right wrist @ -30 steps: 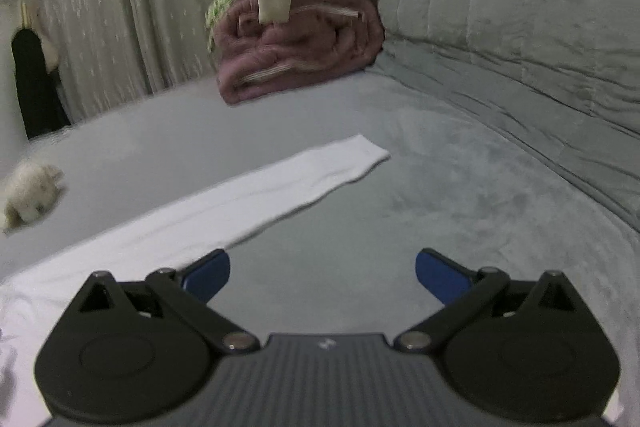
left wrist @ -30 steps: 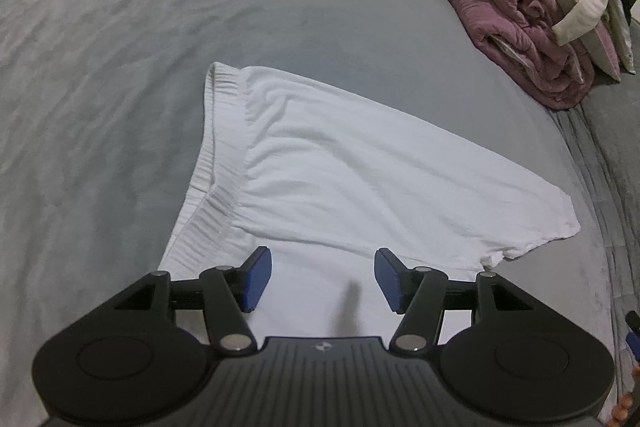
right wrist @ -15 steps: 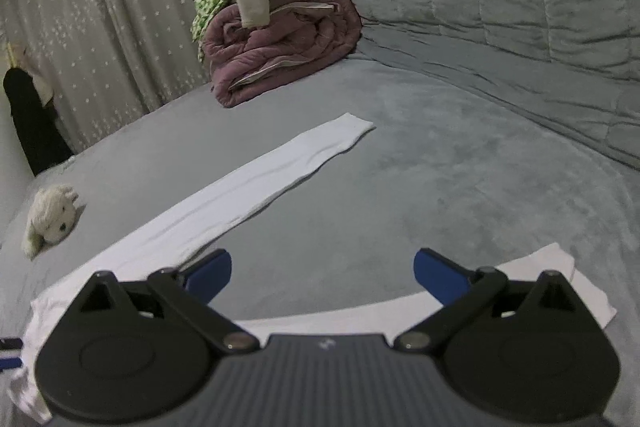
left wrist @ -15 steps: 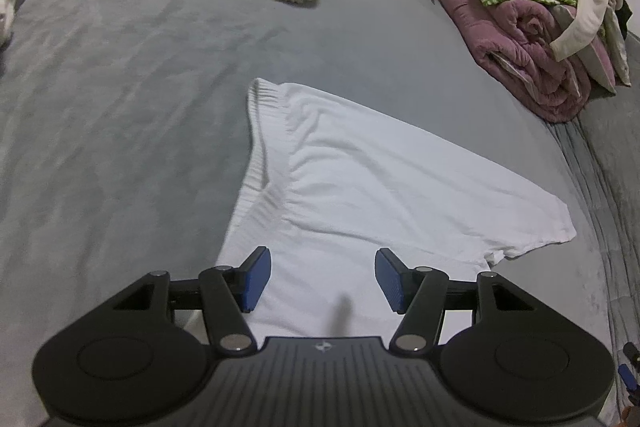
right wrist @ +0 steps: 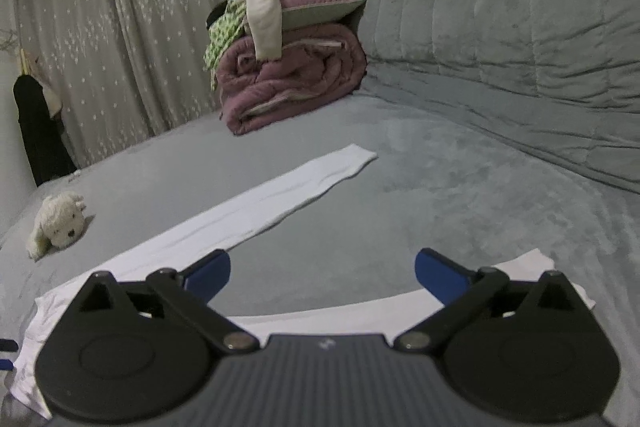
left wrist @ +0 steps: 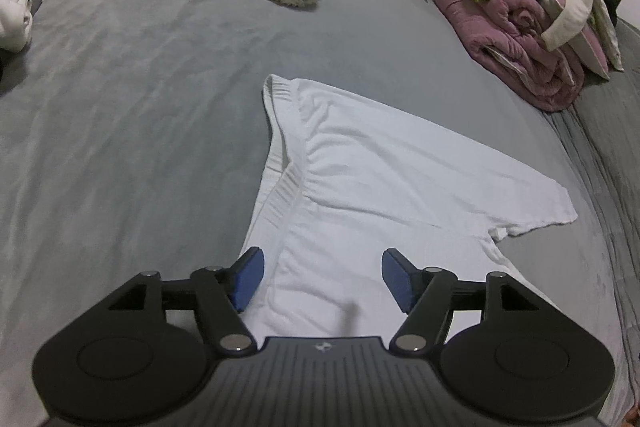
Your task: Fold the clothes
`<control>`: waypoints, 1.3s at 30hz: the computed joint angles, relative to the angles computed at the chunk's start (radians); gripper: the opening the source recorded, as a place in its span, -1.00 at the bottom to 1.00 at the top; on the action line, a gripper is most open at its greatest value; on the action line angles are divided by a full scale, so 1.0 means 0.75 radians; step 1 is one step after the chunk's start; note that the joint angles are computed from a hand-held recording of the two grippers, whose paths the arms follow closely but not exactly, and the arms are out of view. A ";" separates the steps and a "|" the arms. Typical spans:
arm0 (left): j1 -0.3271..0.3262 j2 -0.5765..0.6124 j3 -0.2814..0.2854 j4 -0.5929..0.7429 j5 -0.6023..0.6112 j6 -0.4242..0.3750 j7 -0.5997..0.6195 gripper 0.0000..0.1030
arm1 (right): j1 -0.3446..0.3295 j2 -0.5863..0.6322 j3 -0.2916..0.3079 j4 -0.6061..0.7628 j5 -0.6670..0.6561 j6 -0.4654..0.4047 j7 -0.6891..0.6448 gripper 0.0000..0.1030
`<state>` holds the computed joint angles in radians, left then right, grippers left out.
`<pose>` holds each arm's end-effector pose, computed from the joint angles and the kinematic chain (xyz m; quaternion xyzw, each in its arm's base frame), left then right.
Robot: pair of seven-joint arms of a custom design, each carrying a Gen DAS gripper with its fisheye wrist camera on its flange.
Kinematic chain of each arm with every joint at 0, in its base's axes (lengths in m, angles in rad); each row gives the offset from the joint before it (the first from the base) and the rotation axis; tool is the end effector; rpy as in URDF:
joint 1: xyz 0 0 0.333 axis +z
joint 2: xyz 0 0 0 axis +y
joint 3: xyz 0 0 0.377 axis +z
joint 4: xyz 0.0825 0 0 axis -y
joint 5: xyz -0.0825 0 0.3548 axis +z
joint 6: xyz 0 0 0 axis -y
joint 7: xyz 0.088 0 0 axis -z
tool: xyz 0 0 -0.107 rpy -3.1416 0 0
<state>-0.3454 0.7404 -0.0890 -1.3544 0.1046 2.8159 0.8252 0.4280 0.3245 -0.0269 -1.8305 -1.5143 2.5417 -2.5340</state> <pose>0.7337 -0.3192 0.4288 -0.7444 0.5660 -0.3457 0.0778 0.5977 0.2690 0.4616 -0.4071 0.7568 -0.3645 0.3588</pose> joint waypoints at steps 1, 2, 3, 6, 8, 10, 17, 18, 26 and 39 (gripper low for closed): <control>0.001 -0.008 0.000 -0.013 0.001 0.007 0.000 0.27 | 0.004 -0.012 -0.001 -0.014 -0.017 -0.002 0.024 0.99; 0.001 -0.014 0.001 -0.025 0.002 0.016 -0.002 0.27 | 0.000 -0.021 0.003 -0.027 -0.005 0.002 0.015 0.99; 0.001 -0.021 0.003 -0.037 0.002 0.024 -0.005 0.28 | -0.006 -0.027 0.008 -0.038 0.021 0.009 -0.006 0.99; -0.002 -0.034 0.008 -0.063 0.004 0.044 -0.014 0.28 | -0.012 -0.031 0.024 -0.053 0.180 -0.019 -0.163 0.73; -0.004 -0.040 0.009 -0.074 0.008 0.049 -0.013 0.29 | 0.000 -0.029 0.020 -0.052 0.226 -0.042 -0.225 0.62; -0.004 -0.043 0.005 -0.082 0.011 0.051 -0.006 0.29 | 0.010 -0.032 0.015 -0.058 0.254 -0.052 -0.255 0.62; -0.006 -0.064 0.004 -0.120 0.013 0.072 0.009 0.30 | 0.013 -0.057 0.011 -0.107 0.335 -0.060 -0.251 0.36; -0.004 -0.065 0.002 -0.124 0.010 0.073 0.009 0.30 | 0.014 -0.058 0.012 -0.110 0.352 -0.069 -0.266 0.32; 0.022 -0.057 -0.039 -0.122 -0.039 0.047 0.014 0.31 | 0.000 -0.072 0.008 -0.144 0.460 -0.066 -0.339 0.31; 0.056 -0.057 -0.079 -0.126 -0.071 0.063 0.032 0.31 | 0.015 -0.005 -0.014 -0.075 0.665 -0.130 -0.437 0.35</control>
